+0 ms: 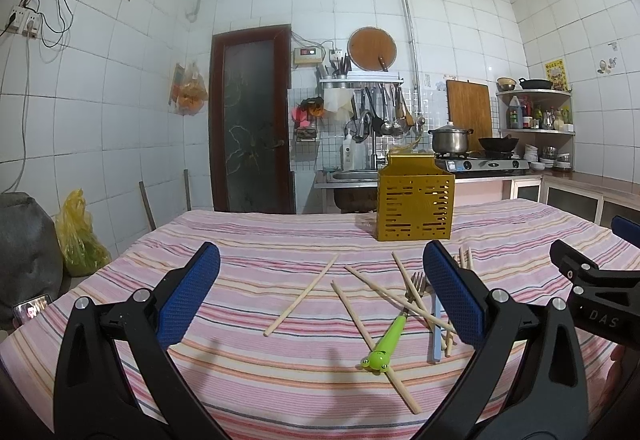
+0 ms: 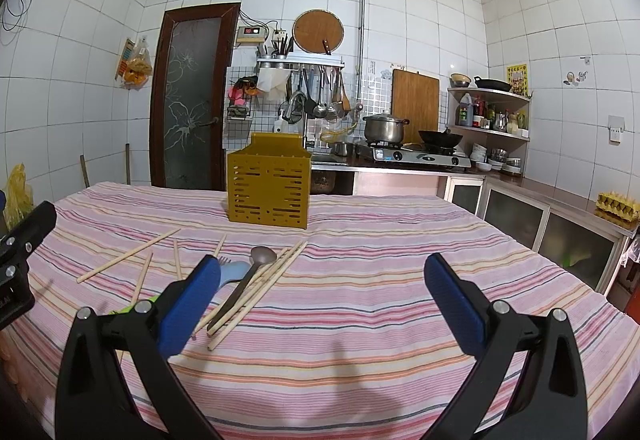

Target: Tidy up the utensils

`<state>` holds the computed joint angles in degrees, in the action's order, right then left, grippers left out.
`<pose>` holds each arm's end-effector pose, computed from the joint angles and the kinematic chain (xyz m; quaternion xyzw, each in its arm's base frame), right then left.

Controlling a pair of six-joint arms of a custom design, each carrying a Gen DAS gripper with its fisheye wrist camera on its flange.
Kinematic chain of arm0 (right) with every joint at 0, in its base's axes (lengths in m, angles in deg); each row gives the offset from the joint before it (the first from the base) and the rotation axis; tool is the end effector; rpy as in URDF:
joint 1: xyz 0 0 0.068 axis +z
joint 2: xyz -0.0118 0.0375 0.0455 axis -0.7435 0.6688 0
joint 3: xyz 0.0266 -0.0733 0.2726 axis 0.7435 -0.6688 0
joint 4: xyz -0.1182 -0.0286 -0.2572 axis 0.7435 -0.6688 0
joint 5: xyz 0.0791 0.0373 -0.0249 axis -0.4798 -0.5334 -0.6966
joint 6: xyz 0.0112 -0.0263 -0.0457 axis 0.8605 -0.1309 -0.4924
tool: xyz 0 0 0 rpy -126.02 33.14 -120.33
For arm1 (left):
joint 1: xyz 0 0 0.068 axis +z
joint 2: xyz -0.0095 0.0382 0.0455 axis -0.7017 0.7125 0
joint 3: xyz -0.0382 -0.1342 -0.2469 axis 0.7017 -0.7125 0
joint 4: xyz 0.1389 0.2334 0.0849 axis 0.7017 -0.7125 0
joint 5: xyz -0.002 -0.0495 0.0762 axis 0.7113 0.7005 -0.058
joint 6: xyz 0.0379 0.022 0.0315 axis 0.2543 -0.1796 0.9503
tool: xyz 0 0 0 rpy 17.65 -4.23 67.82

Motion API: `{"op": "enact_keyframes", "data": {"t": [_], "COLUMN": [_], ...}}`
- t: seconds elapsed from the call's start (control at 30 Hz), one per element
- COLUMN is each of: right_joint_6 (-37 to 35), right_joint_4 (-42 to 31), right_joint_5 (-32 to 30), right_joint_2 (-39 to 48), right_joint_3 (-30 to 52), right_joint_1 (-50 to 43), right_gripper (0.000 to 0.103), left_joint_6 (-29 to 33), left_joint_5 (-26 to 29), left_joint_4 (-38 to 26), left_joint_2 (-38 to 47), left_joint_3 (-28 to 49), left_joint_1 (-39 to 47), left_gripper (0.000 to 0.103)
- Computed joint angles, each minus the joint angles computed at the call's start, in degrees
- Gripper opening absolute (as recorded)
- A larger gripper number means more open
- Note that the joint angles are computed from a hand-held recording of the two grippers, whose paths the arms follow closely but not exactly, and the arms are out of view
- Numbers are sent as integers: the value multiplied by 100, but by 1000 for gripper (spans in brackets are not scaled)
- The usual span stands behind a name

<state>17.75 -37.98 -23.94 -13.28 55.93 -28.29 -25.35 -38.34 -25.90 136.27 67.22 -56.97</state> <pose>0.2210 0.0646 0.1584 0.0096 0.7850 -0.0320 0.6185 0.2142 -0.0343 0.1453 -0.0413 0.7521 0.0590 0.6551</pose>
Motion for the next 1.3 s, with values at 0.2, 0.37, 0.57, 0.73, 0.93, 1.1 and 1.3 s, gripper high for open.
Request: {"op": "enact_keyframes", "data": {"t": [0.2,0.37,0.57,0.73,0.93,1.1,1.3], "right_joint_6": [2,4,-15,-34,14,9,19], "right_joint_4": [6,1,1,5,79,102,124], "right_joint_5": [6,-2,16,68,112,111,100], "right_joint_2": [10,3,-20,-43,-44,-39,-27], "right_joint_3": [-2,-2,-6,-1,-36,-48,-49], "right_joint_1": [9,1,15,44,60,61,48], "right_gripper": [99,99,99,99,99,99,99], "left_joint_6": [7,23,38,53,87,119,122], "left_joint_5": [-22,-32,-31,-123,-251,-263,-267], "left_joint_4": [54,56,75,136,376,513,523], "left_joint_2": [36,43,54,92,267,354,376], "left_joint_3": [-12,-1,1,-16,-55,-82,-77], "left_joint_1": [-23,-30,-33,-109,-170,-172,-167], "left_gripper": [98,98,98,98,98,98,98]}}
